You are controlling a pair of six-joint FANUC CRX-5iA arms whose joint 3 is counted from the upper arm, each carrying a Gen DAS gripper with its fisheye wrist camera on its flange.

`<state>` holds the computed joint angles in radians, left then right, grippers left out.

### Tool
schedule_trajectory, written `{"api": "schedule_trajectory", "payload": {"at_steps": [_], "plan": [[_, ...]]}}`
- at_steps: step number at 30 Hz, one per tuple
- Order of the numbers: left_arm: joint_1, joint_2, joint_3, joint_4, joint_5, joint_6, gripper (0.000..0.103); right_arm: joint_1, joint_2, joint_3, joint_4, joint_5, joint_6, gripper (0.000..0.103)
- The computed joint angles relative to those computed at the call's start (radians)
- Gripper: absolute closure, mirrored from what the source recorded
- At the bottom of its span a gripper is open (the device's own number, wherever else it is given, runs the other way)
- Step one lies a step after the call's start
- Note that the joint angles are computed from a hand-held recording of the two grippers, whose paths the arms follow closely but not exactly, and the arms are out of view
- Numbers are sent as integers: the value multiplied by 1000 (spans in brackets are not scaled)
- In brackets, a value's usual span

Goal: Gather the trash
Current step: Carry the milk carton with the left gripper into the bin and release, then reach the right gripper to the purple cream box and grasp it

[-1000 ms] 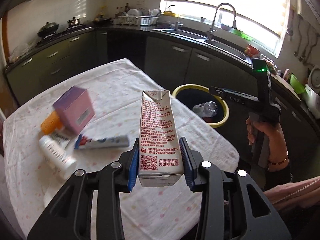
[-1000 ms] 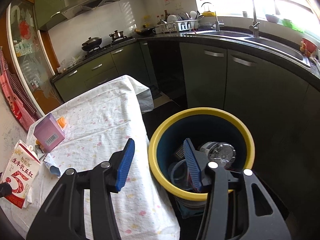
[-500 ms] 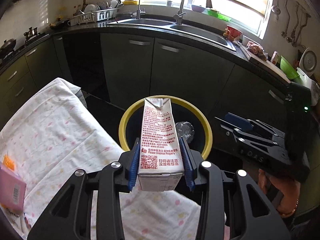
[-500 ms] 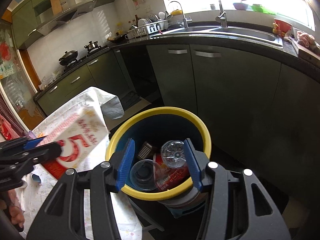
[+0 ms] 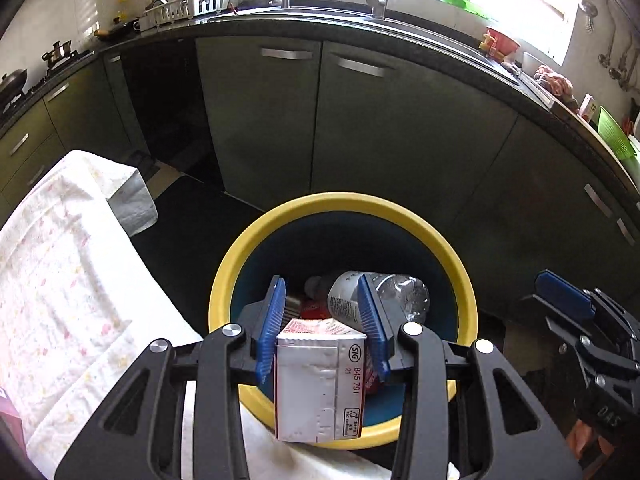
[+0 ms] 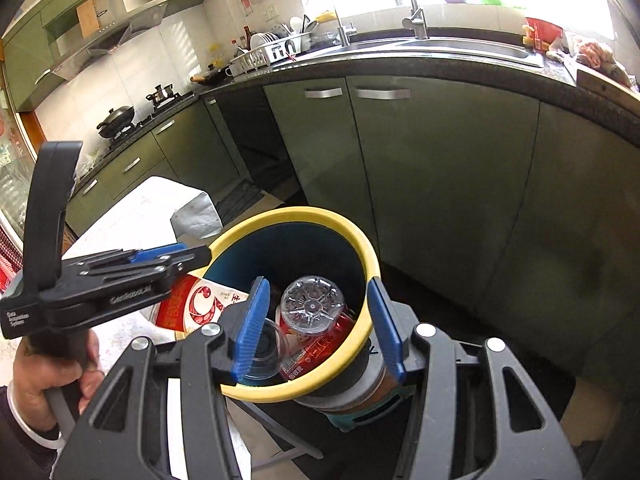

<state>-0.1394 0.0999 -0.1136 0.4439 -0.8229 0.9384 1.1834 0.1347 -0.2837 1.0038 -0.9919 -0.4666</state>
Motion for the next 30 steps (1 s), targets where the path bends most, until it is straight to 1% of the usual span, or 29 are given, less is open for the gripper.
{"api": "schedule_trajectory", "payload": {"at_steps": [3,5,7,8,10,12,13,15,16,17,18,19,21,24,26,28,30], "plan": [[-6,-2,-14,47,47,-16,66,-2,4,5,1,0,3,54],[-10,-3,-28,100,79,-49,69,1,11,15,-3,-5,10,54],[-13,-8,-43,157,99,-99,69,5,17,24,-3,-14,17,54],[-18,-10,-44,166,108,-112,69,6,19,29,-5,-19,22,54],[-19,-3,-26,154,82,-102,69,11,18,32,-3,-27,21,54],[-3,-6,-19,157,42,-85,62,16,18,35,-3,-38,20,54],[9,-15,-25,169,28,-86,55,18,18,37,-3,-40,19,54],[33,-53,-52,176,14,-98,52,17,18,36,-3,-37,21,54],[51,-84,-79,189,9,-113,46,16,19,37,-2,-32,23,54],[71,-112,-104,204,-2,-128,35,15,20,38,-1,-27,25,54],[95,-143,-134,222,-11,-146,28,13,22,39,-3,-19,31,54],[122,-185,-175,249,-16,-171,18,13,23,41,-4,-11,37,54],[177,-270,-250,294,-25,-236,15,10,32,53,-4,10,56,54],[291,-390,-334,325,-81,-302,10,1,62,99,-23,62,129,53],[408,-477,-395,359,-141,-341,5,-1,96,151,-45,98,205,53],[538,-552,-442,380,-205,-381,5,-3,128,203,-75,151,285,53],[679,-607,-476,396,-277,-421,5,-4,169,274,-134,211,394,53]]}}
